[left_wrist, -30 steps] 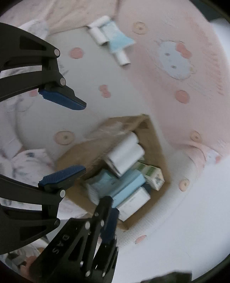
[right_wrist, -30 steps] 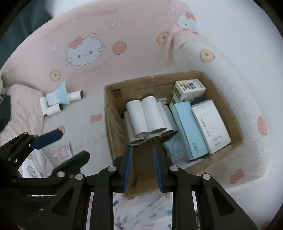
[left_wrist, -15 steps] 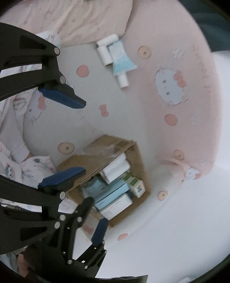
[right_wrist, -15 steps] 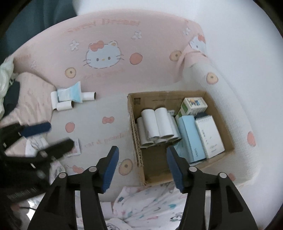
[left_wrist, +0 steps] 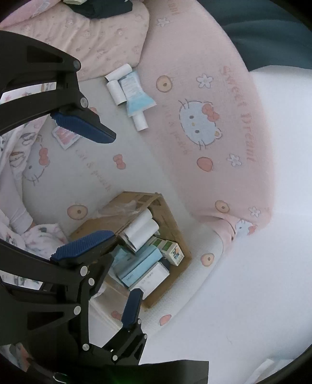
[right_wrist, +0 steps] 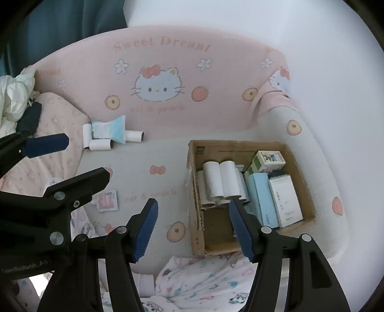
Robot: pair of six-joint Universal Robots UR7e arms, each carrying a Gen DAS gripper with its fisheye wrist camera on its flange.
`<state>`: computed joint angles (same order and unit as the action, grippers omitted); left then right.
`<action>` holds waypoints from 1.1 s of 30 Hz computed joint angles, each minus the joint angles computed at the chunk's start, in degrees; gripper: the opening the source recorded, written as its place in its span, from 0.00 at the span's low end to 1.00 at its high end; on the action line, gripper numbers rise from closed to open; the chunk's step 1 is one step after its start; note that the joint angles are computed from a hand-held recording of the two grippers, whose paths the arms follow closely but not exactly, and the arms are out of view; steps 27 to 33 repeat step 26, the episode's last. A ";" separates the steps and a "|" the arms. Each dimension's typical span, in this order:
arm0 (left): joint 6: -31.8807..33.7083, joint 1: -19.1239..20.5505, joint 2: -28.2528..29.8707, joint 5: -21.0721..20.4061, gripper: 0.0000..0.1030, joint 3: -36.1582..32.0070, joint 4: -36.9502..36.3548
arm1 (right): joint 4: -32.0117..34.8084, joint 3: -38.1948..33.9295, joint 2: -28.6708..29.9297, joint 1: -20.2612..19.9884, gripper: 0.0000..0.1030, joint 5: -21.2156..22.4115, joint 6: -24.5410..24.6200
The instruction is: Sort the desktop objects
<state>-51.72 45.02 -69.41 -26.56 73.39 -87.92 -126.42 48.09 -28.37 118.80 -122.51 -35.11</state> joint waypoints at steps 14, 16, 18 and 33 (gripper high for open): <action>-0.88 0.63 0.76 -1.89 0.76 -1.02 1.73 | 1.20 -0.47 0.03 -0.44 0.59 -1.38 1.74; -0.60 0.78 0.75 -2.09 0.76 -0.87 1.16 | 1.15 -0.44 0.01 -0.50 0.59 -1.75 1.91; 0.92 0.63 0.26 -1.66 0.76 0.50 -1.55 | 0.92 -0.26 -0.08 -0.50 0.59 -2.10 1.89; 4.05 0.39 -0.83 -1.50 0.77 2.69 -7.10 | 1.26 -0.46 -0.10 -0.55 0.60 -2.11 1.98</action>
